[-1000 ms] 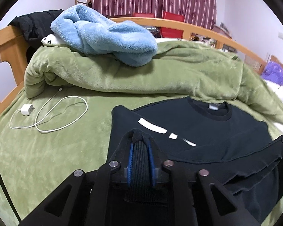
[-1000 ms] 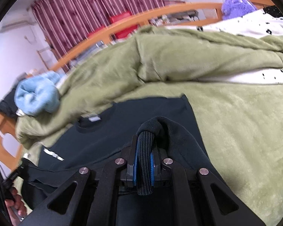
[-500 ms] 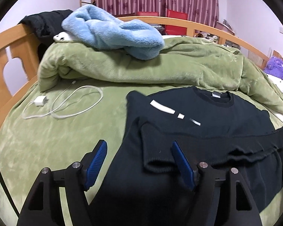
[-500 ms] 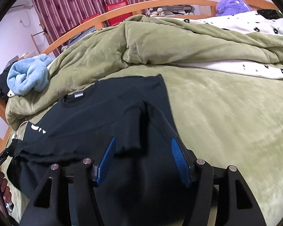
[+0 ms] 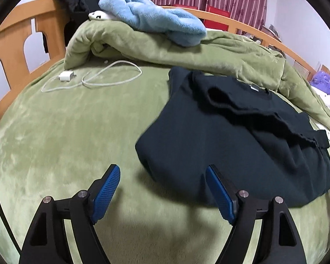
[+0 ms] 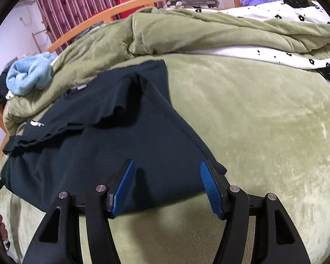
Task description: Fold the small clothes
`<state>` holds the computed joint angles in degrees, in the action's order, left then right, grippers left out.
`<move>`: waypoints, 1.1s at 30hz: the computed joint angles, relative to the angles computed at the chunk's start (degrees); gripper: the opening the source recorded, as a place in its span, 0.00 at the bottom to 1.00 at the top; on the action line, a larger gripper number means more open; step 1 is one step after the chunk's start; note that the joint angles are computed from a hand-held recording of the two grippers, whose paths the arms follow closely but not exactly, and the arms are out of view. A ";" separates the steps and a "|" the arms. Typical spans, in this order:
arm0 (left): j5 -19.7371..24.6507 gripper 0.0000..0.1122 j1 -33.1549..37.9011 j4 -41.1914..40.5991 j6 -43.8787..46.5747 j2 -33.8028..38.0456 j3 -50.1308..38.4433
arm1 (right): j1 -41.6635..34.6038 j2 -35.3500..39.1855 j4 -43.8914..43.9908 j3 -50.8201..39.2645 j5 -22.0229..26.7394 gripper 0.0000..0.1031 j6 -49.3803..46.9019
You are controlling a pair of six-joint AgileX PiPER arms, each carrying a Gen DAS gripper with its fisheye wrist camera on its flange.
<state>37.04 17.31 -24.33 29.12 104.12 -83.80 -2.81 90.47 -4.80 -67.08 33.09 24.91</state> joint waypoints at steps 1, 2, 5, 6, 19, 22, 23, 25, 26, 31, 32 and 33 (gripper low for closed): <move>0.20 0.70 0.16 -0.62 0.62 0.24 0.17 | 0.30 0.43 -1.01 -0.12 0.07 0.59 0.65; 0.44 0.70 0.13 -0.59 0.66 0.67 0.18 | 0.52 0.54 -1.96 0.01 0.00 0.60 1.36; 0.74 0.70 -0.27 0.22 0.13 2.39 -0.96 | 0.84 1.96 -3.50 -0.48 0.55 0.60 3.12; 1.12 0.70 -0.38 0.09 -0.02 3.26 -1.72 | 1.29 2.83 -4.88 -1.13 1.19 0.61 4.45; 0.61 0.66 -2.16 -3.38 2.31 8.90 -5.47 | 4.22 9.79 -14.83 -7.48 3.93 0.70 9.31; 1.02 0.56 -2.62 -4.06 2.59 9.22 -5.82 | 4.62 10.83 -16.28 -8.40 4.37 0.70 9.67; 0.43 0.55 -3.09 -3.41 2.16 9.02 -5.51 | 4.73 11.00 -16.71 -8.55 4.38 0.69 9.78; -1.01 0.51 -4.15 -1.30 1.00 8.39 -4.69 | 4.82 10.91 -17.29 -8.52 4.20 0.58 10.13; -1.75 0.47 -4.46 -0.97 1.13 7.95 -4.03 | 4.93 10.83 -17.72 -8.47 4.16 0.46 10.58; -1.71 0.30 -3.78 -4.22 4.61 6.54 -2.28 | 4.68 9.72 -17.80 -7.41 3.29 0.21 10.58; -2.07 0.26 -3.72 -4.89 5.38 5.97 -1.56 | 4.48 9.24 -17.48 -6.79 2.61 0.09 10.72; -2.66 0.25 -3.81 -5.24 5.98 5.31 -0.73 | 4.08 8.40 -16.17 -5.90 1.47 0.05 10.23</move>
<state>34.38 13.50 -29.58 35.10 109.42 -84.53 1.27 98.87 -20.96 -72.98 34.56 35.14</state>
